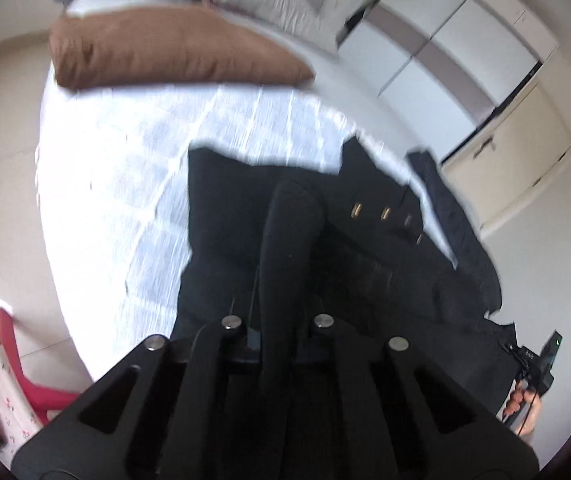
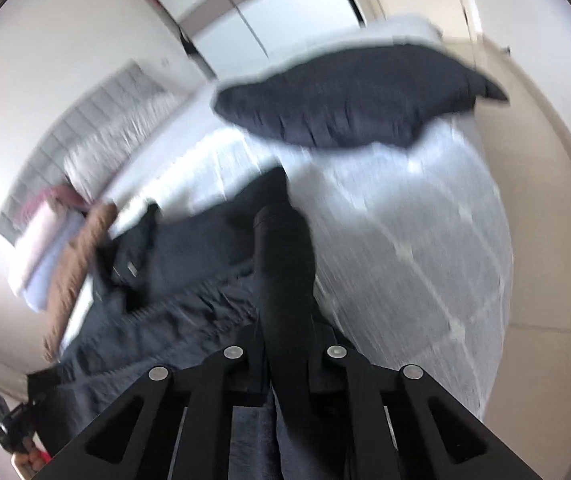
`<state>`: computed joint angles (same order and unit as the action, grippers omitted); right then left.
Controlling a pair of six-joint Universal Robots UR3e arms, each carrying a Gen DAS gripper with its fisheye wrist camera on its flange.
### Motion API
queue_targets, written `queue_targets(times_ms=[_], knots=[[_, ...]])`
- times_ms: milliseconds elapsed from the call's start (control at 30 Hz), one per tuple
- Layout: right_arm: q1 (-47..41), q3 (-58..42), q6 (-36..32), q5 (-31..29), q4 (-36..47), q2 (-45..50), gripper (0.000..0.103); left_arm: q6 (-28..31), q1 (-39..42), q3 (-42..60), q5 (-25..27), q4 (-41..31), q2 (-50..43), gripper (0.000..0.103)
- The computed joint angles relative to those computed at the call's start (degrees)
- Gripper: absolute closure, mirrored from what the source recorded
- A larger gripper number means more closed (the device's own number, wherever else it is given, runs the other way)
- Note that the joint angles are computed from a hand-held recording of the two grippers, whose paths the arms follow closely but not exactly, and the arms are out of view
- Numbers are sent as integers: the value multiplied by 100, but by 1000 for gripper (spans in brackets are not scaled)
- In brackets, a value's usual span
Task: Fold large clothes
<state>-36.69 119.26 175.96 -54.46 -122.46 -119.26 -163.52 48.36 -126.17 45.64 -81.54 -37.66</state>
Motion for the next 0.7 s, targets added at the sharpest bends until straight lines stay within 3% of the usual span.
queue_targets(times_ms=[67,100,233,300,433,533,700], knots=[[387,-73,441,-416,-673,27,96,-644,-473,-206,235,1243,-56,96],[534,-112,547,-595,-883,57,96,-1187,-997,-259,643,2270,-350,96],[1492,-642,1087,-1694,-1994,674,96,-2171,-2438,187,2018,4463,-1737,96],[1830,-1066,1319,-2030,-2261,1135,96,-2387,-2953,741,2583,4943,-2598,96],[2499,-2338,1692,-2719,-2434,2455,96,-2490,-3310,1757,2941,5232,-3771,96],[2872,-3334,1736,-3168,-2561,3351,96,-2514,-3446,2477,2953,5531,-4387,96],[3245,-4578,1764,-3748,-2982,4454,96,-2519,-3606,3163,2692,6654,-5199,96]])
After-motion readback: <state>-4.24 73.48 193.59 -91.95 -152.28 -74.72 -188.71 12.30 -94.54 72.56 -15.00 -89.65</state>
